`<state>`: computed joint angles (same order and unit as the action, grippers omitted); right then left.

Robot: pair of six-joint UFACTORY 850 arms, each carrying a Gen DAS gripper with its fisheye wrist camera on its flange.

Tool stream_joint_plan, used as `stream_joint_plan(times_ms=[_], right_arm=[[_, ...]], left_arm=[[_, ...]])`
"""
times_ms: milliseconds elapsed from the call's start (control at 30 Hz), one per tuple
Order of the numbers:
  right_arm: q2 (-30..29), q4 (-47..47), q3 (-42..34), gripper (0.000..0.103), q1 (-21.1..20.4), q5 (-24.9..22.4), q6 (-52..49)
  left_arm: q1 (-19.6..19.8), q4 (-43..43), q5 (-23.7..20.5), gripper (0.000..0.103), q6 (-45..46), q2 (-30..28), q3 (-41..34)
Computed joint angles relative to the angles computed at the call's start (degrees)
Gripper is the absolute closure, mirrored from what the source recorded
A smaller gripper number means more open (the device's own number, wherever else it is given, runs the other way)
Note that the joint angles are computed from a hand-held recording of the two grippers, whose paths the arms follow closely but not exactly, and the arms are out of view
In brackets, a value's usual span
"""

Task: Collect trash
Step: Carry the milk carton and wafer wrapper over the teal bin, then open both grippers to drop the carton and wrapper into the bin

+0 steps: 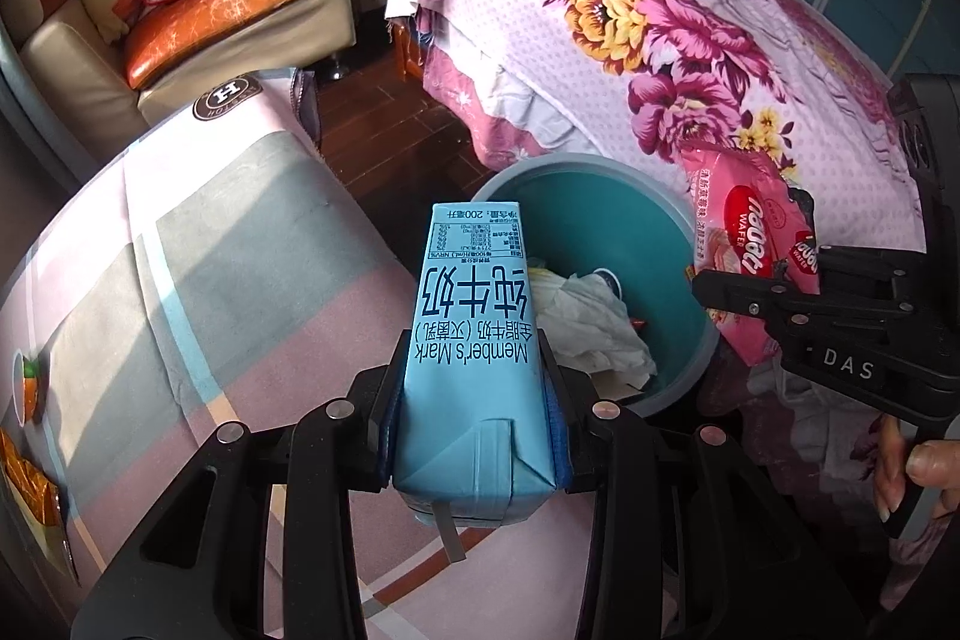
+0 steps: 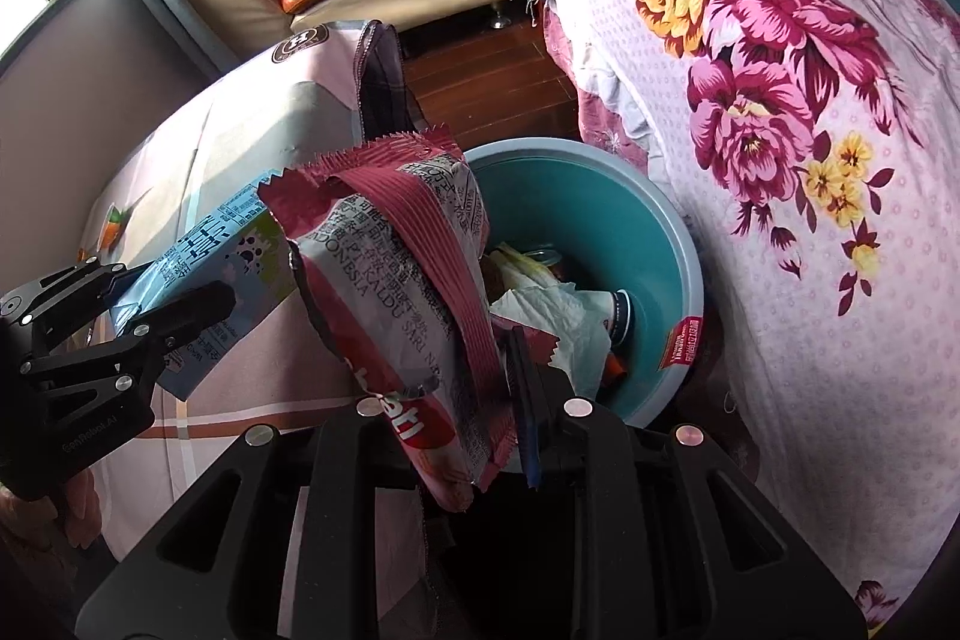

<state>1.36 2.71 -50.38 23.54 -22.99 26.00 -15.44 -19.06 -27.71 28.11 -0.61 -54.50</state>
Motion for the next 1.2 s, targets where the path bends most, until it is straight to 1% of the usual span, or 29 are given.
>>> stream_joint_plan(times_ms=[300,433,767,1200], right_arm=[[-0.27,-1.45,0.24,0.082,-1.68,0.13,1.32],[-0.88,-1.21,0.16,0.082,-2.2,-0.26,1.2],[-1.67,-4.29,-0.27,0.082,-2.43,-1.93,3.83],[-3.71,-5.6,-1.95,0.082,-3.13,-3.12,4.89]], left_arm=[[-1.79,0.55,0.08,0.065,-0.62,-3.0,-2.02],[-2.01,-0.12,-0.07,0.065,-0.11,-4.05,-2.6],[-2.7,-3.83,-0.93,0.065,2.75,-6.96,-3.93],[-2.83,-5.26,-1.21,0.065,3.85,-9.61,-5.25]])
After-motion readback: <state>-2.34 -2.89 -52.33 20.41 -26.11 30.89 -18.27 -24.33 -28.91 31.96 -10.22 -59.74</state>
